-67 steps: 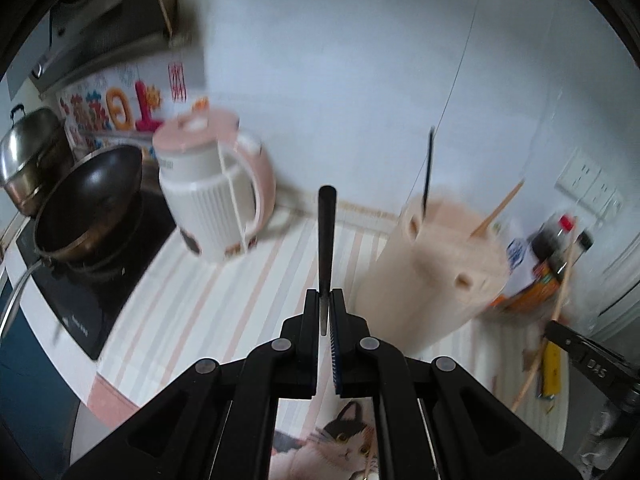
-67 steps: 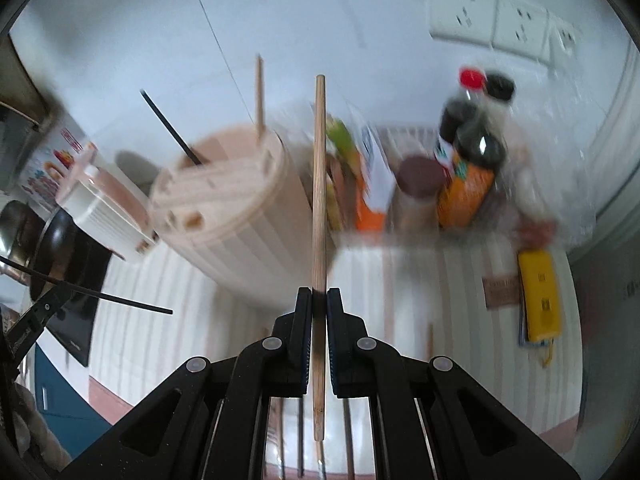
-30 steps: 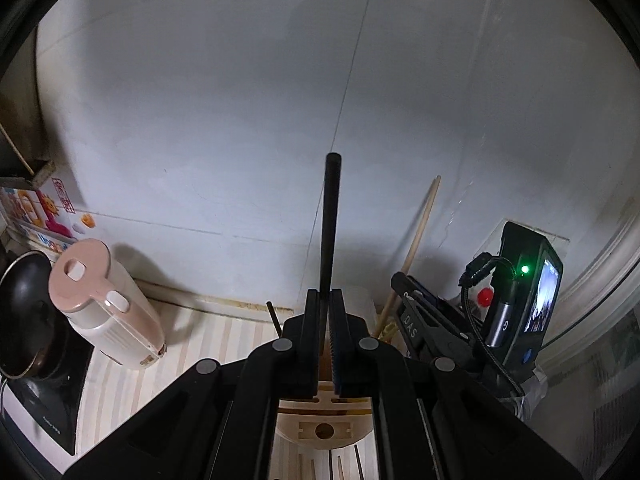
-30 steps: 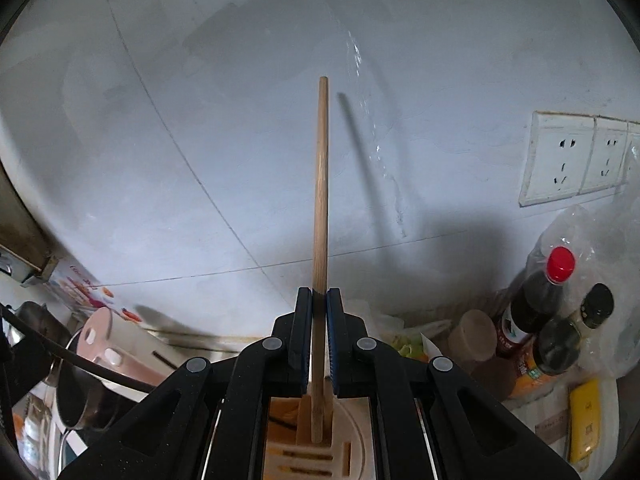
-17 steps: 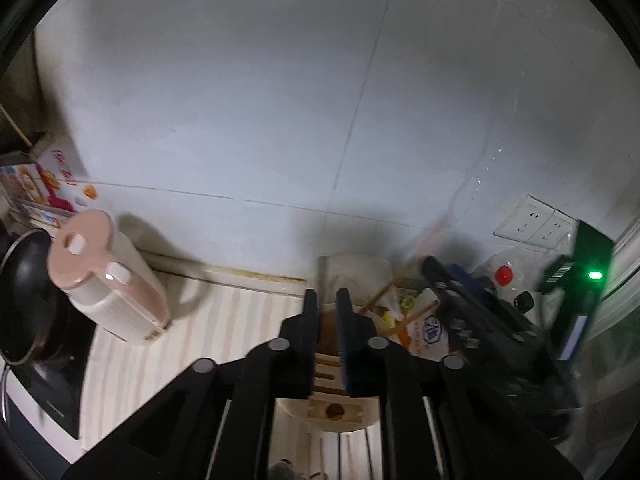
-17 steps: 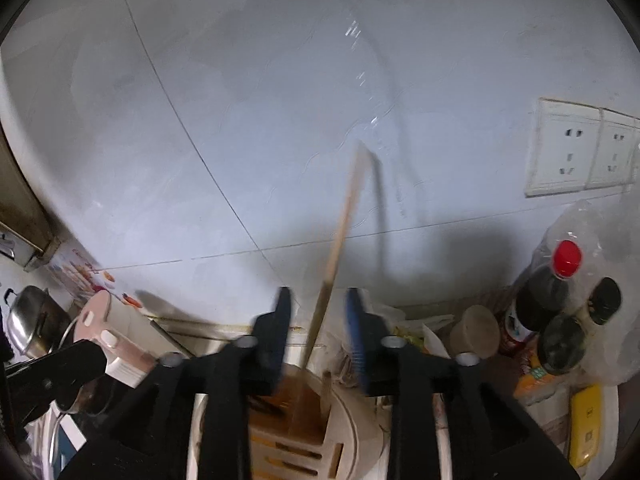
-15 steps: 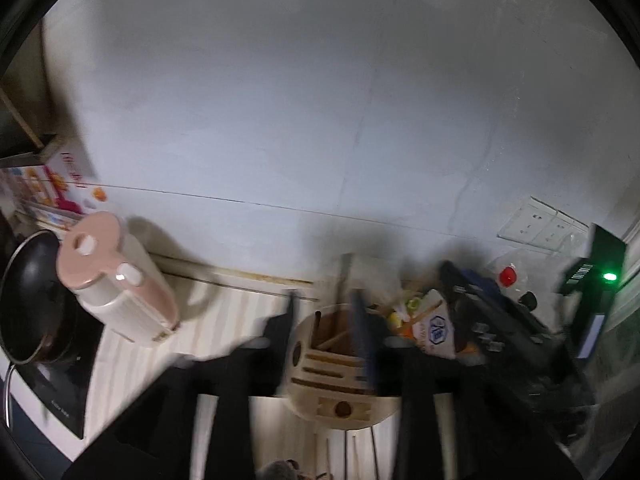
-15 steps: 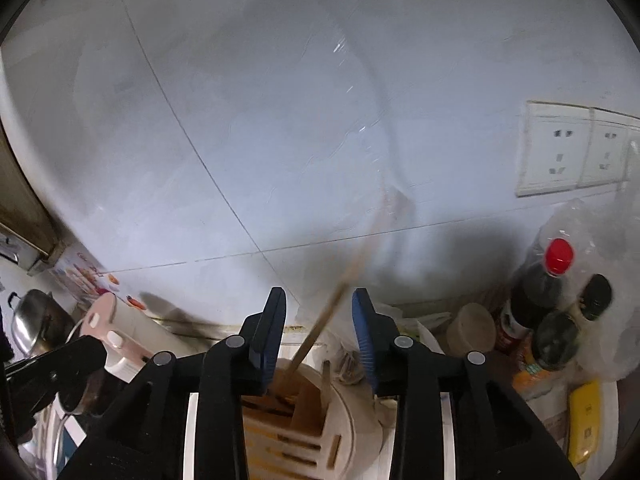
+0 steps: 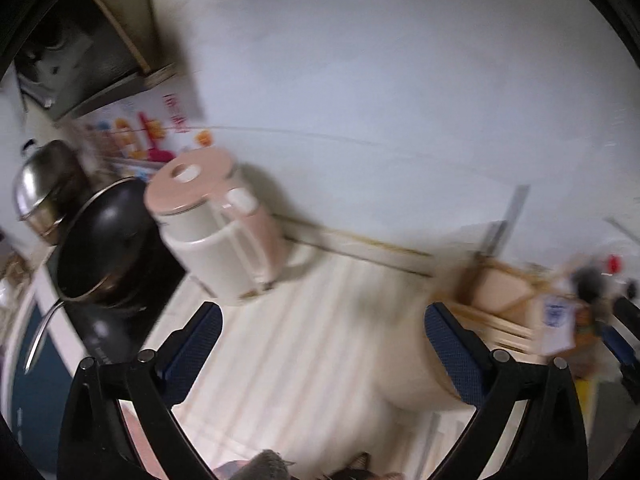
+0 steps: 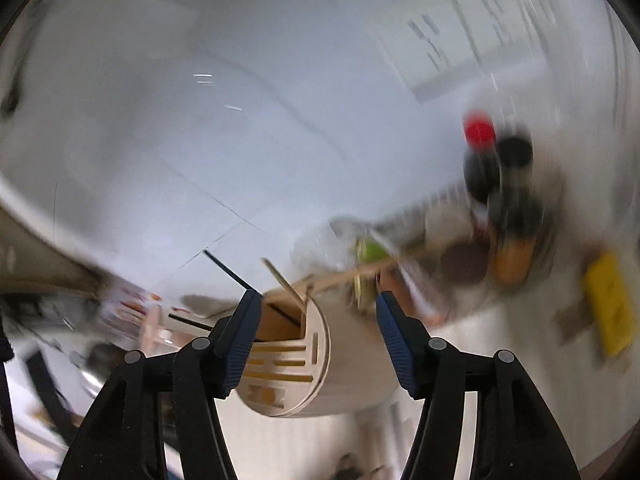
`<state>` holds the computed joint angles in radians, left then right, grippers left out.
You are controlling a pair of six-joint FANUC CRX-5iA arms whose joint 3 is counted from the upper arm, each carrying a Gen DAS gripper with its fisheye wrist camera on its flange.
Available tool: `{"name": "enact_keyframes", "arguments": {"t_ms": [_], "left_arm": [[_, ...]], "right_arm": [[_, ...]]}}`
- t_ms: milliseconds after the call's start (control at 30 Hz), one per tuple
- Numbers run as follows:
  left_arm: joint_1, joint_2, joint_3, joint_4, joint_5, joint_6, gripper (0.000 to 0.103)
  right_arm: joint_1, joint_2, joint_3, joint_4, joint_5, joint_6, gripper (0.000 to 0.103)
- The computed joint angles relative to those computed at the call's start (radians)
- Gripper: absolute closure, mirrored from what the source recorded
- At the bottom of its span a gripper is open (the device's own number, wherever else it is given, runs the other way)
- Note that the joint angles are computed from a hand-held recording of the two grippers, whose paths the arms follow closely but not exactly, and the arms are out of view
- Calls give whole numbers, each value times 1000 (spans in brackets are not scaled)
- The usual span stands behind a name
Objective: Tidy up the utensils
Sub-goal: 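Grasp a wooden chopstick near the holder with the right tool and lift it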
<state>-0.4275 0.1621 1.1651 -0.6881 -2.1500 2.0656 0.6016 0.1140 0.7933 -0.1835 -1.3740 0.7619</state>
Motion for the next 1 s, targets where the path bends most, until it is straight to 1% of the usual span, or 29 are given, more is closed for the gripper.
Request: {"name": "enact_keyframes", "arguments": {"t_ms": [33, 100, 167, 233, 300, 367, 400, 467, 500, 533, 600, 700, 833, 933, 1000], "left_arm": [[9, 2, -13, -4, -6, 4, 0], [30, 4, -43, 0, -13, 25, 0], [37, 8, -57, -4, -22, 39, 0], [30, 22, -51, -37, -36, 34, 0], [14, 35, -40, -83, -55, 10, 0], [13, 45, -37, -103, -60, -8, 0], [17, 51, -33, -108, -65, -16, 0], [30, 58, -32, -101, -69, -20, 0], [41, 58, -36, -90, -67, -17, 0], [46, 59, -36, -87, -69, -16, 0], [60, 61, -37, -71, -69, -14, 0], [62, 61, -37, -65, -67, -24, 0], [72, 48, -55, -36, -53, -12, 0], [82, 34, -78, -1, -39, 9, 0], [84, 24, -93, 19, -30, 19, 0]], "right_arm": [[-23, -4, -16, -45, 9, -14, 53], [-83, -6, -60, -168, 44, -44, 53], [-142, -15, -120, -293, 122, -65, 53], [-173, -15, -156, -372, 189, -78, 53], [-182, 2, -161, -405, 230, -88, 53], [-173, 30, -135, -389, 229, -116, 53], [-166, 57, -105, -370, 205, -138, 53], [-155, 88, -74, -339, 183, -175, 59], [-154, 102, -61, -338, 177, -179, 71], [-152, 115, -49, -334, 169, -182, 88], [-145, 120, -43, -308, 180, -184, 88], [-111, 129, -3, -201, 165, -151, 91], [-27, 169, 122, 8, 82, -18, 94], [50, 203, 211, 145, 18, 119, 94], [112, 184, 189, 252, 27, 213, 94]]}}
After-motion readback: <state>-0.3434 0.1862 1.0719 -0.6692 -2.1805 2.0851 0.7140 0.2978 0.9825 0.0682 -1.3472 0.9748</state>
